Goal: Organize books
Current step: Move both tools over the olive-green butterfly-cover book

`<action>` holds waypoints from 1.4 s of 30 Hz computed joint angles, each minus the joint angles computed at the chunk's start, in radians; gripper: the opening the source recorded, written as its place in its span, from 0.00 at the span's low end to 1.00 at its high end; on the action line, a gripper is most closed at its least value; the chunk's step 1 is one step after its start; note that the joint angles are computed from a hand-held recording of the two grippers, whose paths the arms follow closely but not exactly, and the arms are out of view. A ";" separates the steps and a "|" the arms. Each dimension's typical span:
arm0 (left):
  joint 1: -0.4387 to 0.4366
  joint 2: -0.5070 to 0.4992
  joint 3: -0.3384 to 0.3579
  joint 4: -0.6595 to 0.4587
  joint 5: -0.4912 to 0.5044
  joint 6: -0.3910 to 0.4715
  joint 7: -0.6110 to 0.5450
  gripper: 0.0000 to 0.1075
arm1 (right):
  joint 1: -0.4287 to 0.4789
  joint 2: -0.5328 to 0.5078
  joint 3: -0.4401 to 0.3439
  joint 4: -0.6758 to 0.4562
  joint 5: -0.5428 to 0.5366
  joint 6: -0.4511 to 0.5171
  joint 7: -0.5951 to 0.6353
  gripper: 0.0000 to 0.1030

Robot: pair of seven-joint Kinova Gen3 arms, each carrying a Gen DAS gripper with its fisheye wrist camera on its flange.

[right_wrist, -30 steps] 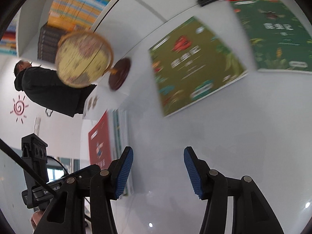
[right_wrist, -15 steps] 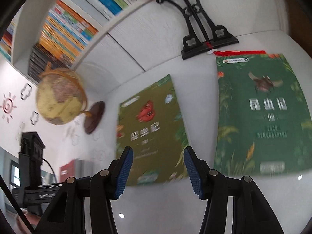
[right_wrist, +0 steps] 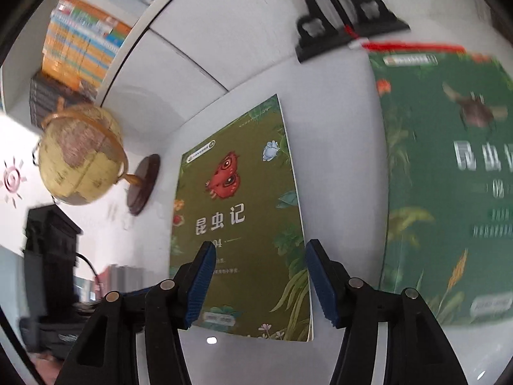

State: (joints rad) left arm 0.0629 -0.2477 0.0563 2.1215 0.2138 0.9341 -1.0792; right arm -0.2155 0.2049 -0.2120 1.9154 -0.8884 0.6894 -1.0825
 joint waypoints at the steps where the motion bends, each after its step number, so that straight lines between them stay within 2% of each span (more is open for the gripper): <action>1: 0.004 -0.007 0.006 0.003 -0.002 0.008 0.003 0.78 | 0.007 -0.003 0.004 0.000 0.001 0.029 -0.010 0.56; 6: 0.041 -0.074 0.061 0.038 0.001 0.062 0.075 0.78 | 0.032 -0.051 0.028 0.053 -0.022 0.118 -0.023 0.58; 8: 0.059 -0.109 0.105 0.052 0.004 0.097 0.131 0.78 | 0.025 -0.090 0.038 0.094 -0.009 0.142 -0.033 0.58; 14: 0.156 -0.240 0.231 0.100 0.083 0.177 0.280 0.78 | 0.022 -0.282 0.103 0.290 -0.003 0.239 -0.027 0.59; 17: 0.206 -0.289 0.290 0.114 0.137 0.203 0.334 0.86 | 0.026 -0.367 0.171 0.382 -0.013 0.323 -0.009 0.60; 20: 0.243 -0.266 0.309 0.114 0.178 0.215 0.342 0.95 | 0.052 -0.429 0.235 0.466 -0.024 0.411 0.007 0.60; 23: 0.264 -0.188 0.313 0.082 0.161 0.244 0.331 0.95 | -0.034 -0.470 0.303 0.485 0.011 0.422 -0.059 0.59; 25: 0.276 -0.156 0.297 0.072 0.156 0.253 0.330 0.95 | -0.053 -0.473 0.269 0.453 0.047 0.413 -0.134 0.59; 27: 0.285 -0.144 0.262 0.074 0.163 0.259 0.320 0.95 | -0.009 -0.454 0.178 0.408 0.081 0.421 -0.216 0.60; 30: 0.280 -0.171 0.177 0.104 0.199 0.246 0.273 0.95 | 0.077 -0.453 0.039 0.339 0.182 0.444 -0.338 0.61; 32: 0.266 -0.219 0.123 0.137 0.225 0.241 0.237 0.95 | 0.098 -0.470 -0.021 0.305 0.263 0.442 -0.419 0.64; 34: 0.240 -0.267 0.086 0.162 0.238 0.243 0.211 0.95 | 0.064 -0.474 -0.007 0.296 0.296 0.441 -0.475 0.65; 35: 0.228 -0.283 0.075 0.169 0.238 0.246 0.197 0.95 | 0.044 -0.479 0.027 0.306 0.287 0.435 -0.478 0.66; 37: 0.202 -0.322 0.064 0.178 0.223 0.244 0.168 0.95 | 0.011 -0.492 0.120 0.349 0.239 0.418 -0.436 0.79; 39: 0.180 -0.370 0.057 0.193 0.219 0.231 0.145 0.95 | -0.015 -0.511 0.172 0.386 0.191 0.391 -0.408 0.87; 41: 0.170 -0.418 0.000 0.223 0.235 0.229 0.105 0.95 | -0.045 -0.537 0.149 0.392 0.207 0.357 -0.420 0.87; 42: 0.164 -0.421 -0.034 0.219 0.236 0.242 0.082 0.95 | -0.057 -0.541 0.111 0.375 0.237 0.345 -0.444 0.88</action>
State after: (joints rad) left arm 0.2272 -0.6692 0.0223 2.3404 0.4498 1.1762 -0.9974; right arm -0.2721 -0.3357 -0.1015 2.2906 -0.6510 1.0341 -1.5270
